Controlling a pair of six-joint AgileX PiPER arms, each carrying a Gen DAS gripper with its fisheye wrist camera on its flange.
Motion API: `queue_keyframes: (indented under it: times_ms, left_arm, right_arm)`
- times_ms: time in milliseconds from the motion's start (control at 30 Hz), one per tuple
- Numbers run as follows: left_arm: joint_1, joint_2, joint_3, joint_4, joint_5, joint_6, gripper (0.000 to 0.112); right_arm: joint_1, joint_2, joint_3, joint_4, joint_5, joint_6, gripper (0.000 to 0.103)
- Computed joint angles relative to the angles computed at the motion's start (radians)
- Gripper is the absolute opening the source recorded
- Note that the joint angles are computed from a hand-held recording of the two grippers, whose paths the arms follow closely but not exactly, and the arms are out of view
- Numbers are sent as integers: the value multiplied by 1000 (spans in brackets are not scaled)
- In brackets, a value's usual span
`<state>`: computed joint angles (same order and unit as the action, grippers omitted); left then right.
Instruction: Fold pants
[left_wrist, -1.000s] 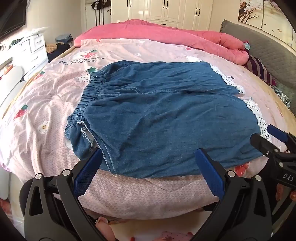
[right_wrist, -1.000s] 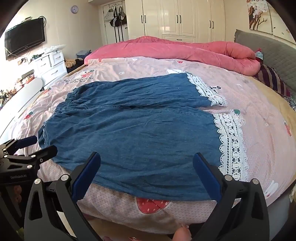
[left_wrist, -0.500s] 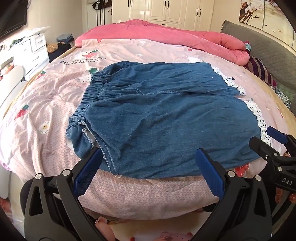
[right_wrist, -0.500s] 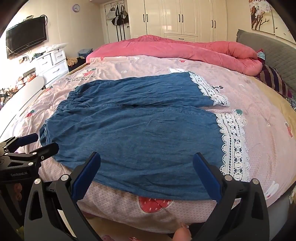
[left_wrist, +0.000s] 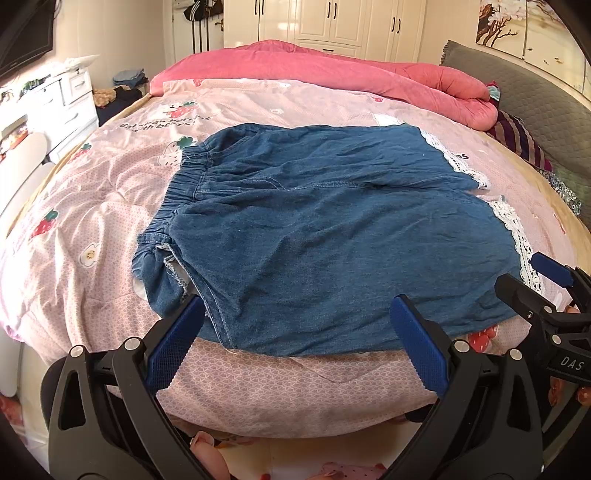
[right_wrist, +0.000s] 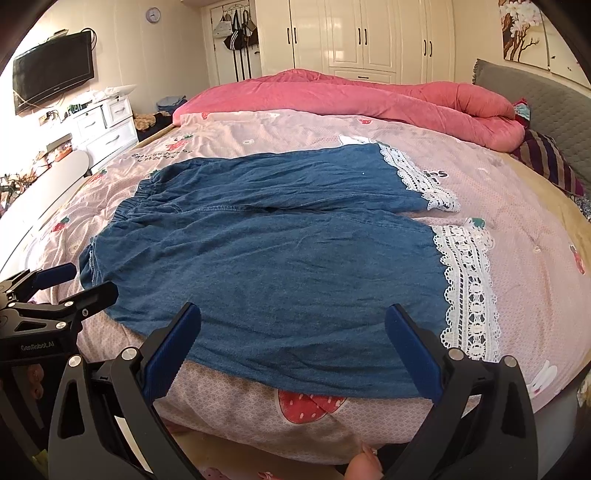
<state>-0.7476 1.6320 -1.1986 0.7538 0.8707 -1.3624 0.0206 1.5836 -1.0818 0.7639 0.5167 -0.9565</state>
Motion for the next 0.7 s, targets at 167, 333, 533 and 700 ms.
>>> queue_keyframes:
  times_ms: [167,333,533,700]
  left_arm:
    - [-2,3,-2,7,5,-5,95]
    - [-5,4,0,12,3,-11,95]
    - [-8,3,2,18,7,-17,95]
    - [-10,1,2,18,10,-18,95]
  right_arm:
    - [1,2,0,0,2,0,99]
    - [3,2,3,-2,0,3,99]
    - [3,2,4,2,-1,-2,99]
    - [3,2,3,0,2,1,99]
